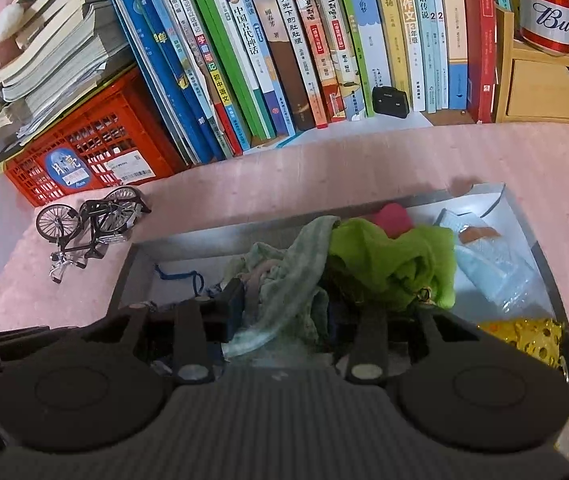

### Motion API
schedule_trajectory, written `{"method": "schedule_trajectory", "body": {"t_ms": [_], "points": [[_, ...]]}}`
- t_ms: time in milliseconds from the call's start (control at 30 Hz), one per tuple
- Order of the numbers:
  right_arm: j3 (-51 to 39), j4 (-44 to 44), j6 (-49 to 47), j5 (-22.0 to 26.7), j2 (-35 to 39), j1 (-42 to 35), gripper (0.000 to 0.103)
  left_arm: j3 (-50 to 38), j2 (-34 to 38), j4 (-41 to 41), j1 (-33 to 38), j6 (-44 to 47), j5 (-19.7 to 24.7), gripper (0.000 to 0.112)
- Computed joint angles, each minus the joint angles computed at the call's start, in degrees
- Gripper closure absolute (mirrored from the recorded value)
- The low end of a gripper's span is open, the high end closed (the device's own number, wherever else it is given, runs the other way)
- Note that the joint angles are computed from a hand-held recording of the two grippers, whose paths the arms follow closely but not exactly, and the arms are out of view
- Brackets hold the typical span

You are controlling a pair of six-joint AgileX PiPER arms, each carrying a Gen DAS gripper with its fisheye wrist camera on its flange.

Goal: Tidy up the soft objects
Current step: 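Lower the checked cloth into the tray with the right tool while the left tool lowers the pouch there, then open both tools to release the checked cloth and the pouch in the tray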

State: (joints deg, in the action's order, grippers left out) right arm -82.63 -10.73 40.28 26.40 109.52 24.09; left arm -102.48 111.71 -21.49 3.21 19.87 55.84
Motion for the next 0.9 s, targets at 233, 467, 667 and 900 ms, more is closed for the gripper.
{"method": "schedule_trajectory", "body": {"t_ms": [233, 467, 667, 900], "points": [[1.4, 2.4, -1.4, -0.9, -2.4, -0.3, 0.038, -0.3, -2.0, 0.7, 0.4, 0.0, 1.1, 0.061], [4.2, -2.2, 1.8, -0.6, -7.7, 1.3, 0.030, 4.5, -7.9, -0.3, 0.9, 1.0, -0.8, 0.044], [8.7, -12.5, 8.9, -0.8, -14.3, 4.2, 0.020, 12.8, -16.3, -3.4, 1.9, 4.5, -5.6, 0.033], [17.1, -30.1, 22.3, -0.2, -23.8, 9.1, 0.013, 21.5, -26.0, -5.7, 3.0, 10.3, -9.3, 0.028]]}}
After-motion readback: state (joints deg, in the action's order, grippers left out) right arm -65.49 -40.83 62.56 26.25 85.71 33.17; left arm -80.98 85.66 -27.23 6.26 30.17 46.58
